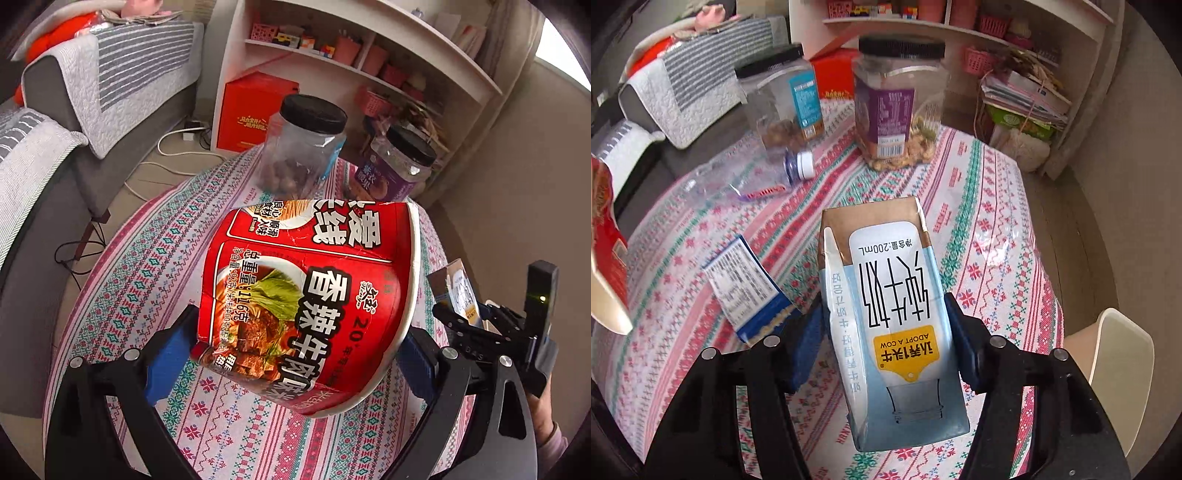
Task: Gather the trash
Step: 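Carry the milk carton over the cream bin and open the right tool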
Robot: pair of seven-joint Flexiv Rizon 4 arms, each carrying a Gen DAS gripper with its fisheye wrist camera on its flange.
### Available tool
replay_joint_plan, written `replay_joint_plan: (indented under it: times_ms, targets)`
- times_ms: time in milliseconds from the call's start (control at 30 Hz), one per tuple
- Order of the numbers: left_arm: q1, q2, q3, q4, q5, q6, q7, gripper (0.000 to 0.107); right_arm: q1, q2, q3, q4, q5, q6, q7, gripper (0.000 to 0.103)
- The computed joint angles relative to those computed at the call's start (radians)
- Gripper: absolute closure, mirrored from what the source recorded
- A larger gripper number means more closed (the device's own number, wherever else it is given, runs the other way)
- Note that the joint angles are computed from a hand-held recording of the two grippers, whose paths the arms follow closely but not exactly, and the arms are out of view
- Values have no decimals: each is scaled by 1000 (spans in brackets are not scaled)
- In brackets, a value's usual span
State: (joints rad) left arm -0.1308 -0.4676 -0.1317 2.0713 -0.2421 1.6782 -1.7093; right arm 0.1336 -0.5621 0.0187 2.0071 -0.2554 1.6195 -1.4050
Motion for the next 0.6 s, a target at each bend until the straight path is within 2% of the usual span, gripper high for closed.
replay_joint_plan:
  times_ms: [133,267,400,600]
  targets:
    - [-31,17,29,11,-3,48,-34,13,-5,62,12,53,19,85,-6,44]
    - [-103,22,99,5,-3,81,-59,13,-40,103,52,92,40,151,-5,44]
    - [-160,26,144,6,-8,104,-71,13,-29,129,33,124,58,214,0,44]
    - [-289,9,242,-16,-46,126,-71,13,-27,153,10,157,72,256,-4,44]
